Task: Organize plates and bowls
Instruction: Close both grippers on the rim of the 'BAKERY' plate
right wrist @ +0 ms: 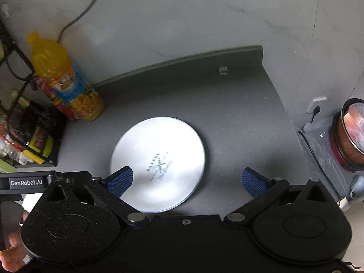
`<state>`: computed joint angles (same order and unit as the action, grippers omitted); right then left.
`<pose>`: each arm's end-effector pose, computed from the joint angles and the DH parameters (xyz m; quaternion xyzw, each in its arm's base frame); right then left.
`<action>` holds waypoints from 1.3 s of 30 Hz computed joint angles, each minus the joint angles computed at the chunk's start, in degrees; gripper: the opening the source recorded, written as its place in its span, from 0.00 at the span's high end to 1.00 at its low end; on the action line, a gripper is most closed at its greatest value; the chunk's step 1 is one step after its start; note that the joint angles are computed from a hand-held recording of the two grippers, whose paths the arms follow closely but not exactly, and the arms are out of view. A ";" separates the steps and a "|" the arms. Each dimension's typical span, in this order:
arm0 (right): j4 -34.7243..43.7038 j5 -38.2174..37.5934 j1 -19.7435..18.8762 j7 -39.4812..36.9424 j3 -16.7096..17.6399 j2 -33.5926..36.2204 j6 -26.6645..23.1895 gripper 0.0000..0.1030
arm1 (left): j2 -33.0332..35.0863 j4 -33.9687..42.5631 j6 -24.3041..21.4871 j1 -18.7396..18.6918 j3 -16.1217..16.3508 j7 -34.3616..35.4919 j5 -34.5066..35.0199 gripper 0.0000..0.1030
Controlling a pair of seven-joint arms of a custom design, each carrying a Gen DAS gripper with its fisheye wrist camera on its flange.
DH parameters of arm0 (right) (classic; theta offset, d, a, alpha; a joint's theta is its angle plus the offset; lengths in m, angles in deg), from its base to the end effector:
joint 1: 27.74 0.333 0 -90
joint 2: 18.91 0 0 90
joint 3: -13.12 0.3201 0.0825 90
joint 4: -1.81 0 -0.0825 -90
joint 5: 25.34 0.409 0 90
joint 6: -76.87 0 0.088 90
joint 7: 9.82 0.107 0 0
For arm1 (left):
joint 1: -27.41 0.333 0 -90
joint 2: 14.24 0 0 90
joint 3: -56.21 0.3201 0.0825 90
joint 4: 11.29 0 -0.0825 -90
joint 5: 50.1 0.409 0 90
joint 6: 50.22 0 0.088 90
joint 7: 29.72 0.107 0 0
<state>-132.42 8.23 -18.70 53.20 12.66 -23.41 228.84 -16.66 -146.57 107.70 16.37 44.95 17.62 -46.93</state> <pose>0.5396 0.0661 0.3914 -0.7329 0.6289 -0.0429 0.2561 0.5078 -0.2110 0.3784 -0.7876 0.5766 -0.2069 0.0662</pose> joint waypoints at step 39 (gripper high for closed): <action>14.08 11.85 -6.45 -7.23 2.95 19.14 -10.59 0.75 | 19.05 10.66 2.54 6.35 -4.06 0.93 -10.86 0.82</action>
